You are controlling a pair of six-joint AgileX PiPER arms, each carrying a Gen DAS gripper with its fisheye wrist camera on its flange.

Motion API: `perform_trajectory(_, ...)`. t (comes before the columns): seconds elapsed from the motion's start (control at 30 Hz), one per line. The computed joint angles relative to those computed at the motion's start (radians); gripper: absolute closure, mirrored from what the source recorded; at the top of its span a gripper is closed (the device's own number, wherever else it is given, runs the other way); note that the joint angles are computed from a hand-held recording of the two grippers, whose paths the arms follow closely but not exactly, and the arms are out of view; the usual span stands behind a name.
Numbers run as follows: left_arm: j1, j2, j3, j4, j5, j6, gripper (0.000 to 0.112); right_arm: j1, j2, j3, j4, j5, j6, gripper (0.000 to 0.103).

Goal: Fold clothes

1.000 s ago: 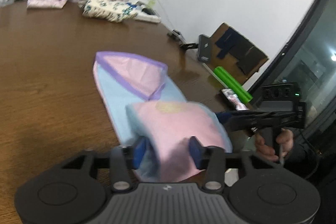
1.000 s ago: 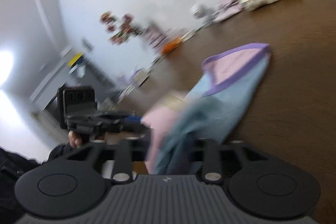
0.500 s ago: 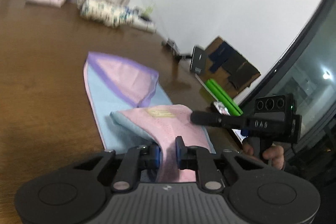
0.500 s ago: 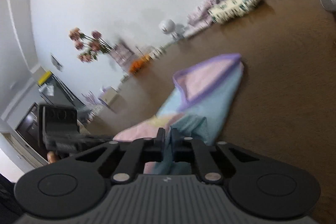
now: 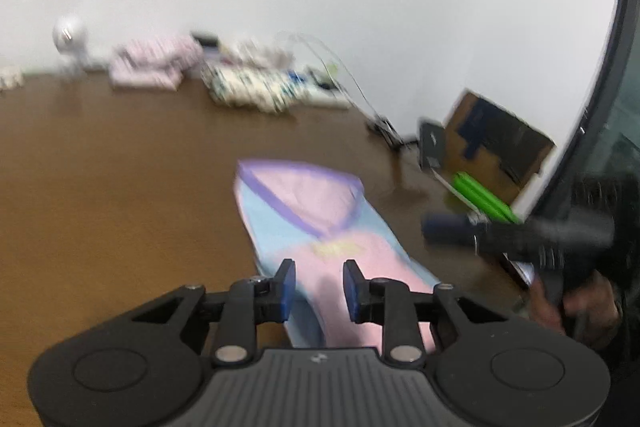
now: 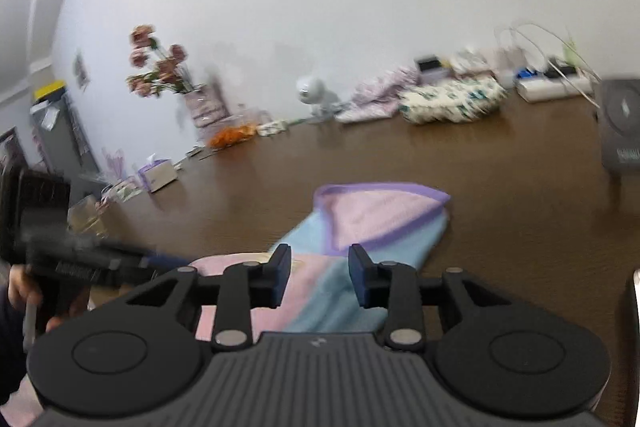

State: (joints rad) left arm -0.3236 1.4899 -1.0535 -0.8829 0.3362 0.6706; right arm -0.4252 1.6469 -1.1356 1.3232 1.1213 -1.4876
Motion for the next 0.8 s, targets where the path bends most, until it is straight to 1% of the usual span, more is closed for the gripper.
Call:
perform_trajectory(0.03,0.002,-0.006,-0.003,-0.022,0.001,0.021,0.088,0.015,0.005,-0.001,-0.016,0.002,0.011,0.071)
perform_trajectory(0.1,-0.013,-0.003,0.007,-0.14,-0.001,0.142,0.088,0.06,-0.011,0.022,-0.073,-0.076,0.017,0.072)
perform_trajectory(0.13,-0.03,0.005,0.012,-0.157,-0.002,0.165,0.088,0.072,-0.027,0.048,-0.088,-0.122,-0.007,0.074)
perform_trajectory(0.17,-0.052,0.021,0.014,-0.135,-0.015,0.164,0.088,0.082,-0.046,0.077,-0.097,-0.17,-0.038,0.074)
perform_trajectory(0.2,-0.076,0.037,0.009,-0.073,-0.026,0.124,0.088,0.076,-0.059,0.101,-0.089,-0.181,-0.062,0.074)
perform_trajectory(0.27,-0.116,0.07,-0.003,0.083,-0.049,-0.006,0.088,0.056,-0.082,0.147,-0.067,-0.186,-0.108,0.073)
perform_trajectory(0.3,-0.127,0.086,-0.005,0.13,-0.062,-0.045,0.089,0.048,-0.094,0.163,-0.061,-0.187,-0.122,0.073)
perform_trajectory(0.33,-0.129,0.089,-0.003,0.137,-0.073,-0.046,0.089,0.042,-0.104,0.17,-0.067,-0.184,-0.129,0.072)
perform_trajectory(0.37,-0.12,0.09,-0.004,0.103,-0.069,-0.017,0.088,0.037,-0.113,0.17,-0.064,-0.173,-0.132,0.072)
perform_trajectory(0.43,-0.089,0.095,-0.016,0.024,-0.032,0.048,0.088,0.025,-0.13,0.165,-0.052,-0.147,-0.135,0.071)
perform_trajectory(0.47,-0.083,0.095,-0.019,0.02,-0.028,0.054,0.088,0.031,-0.126,0.151,-0.037,-0.145,-0.128,0.068)
perform_trajectory(0.5,-0.077,0.094,-0.022,0.015,-0.024,0.06,0.088,0.039,-0.118,0.135,-0.02,-0.146,-0.119,0.067)
perform_trajectory(0.57,-0.071,0.09,-0.023,0.005,-0.034,0.078,0.083,0.056,-0.103,0.101,0.014,-0.148,-0.102,0.067)
perform_trajectory(0.63,-0.069,0.093,-0.036,0.095,-0.048,-0.024,0.081,0.089,-0.076,0.06,-0.009,-0.195,-0.029,0.067)
perform_trajectory(0.7,-0.056,0.097,-0.045,0.131,-0.047,-0.071,0.077,0.123,-0.047,0.017,-0.076,-0.246,0.076,0.067)
perform_trajectory(0.73,-0.051,0.106,-0.055,0.167,-0.04,-0.123,0.072,0.125,-0.035,0.007,-0.092,-0.249,0.106,0.067)
perform_trajectory(0.77,-0.044,0.117,-0.07,0.202,-0.022,-0.173,0.071,0.122,-0.022,-0.002,-0.105,-0.238,0.131,0.065)
perform_trajectory(0.8,-0.032,0.132,-0.092,0.202,0.012,-0.183,0.071,0.118,-0.008,-0.012,-0.117,-0.224,0.155,0.065)
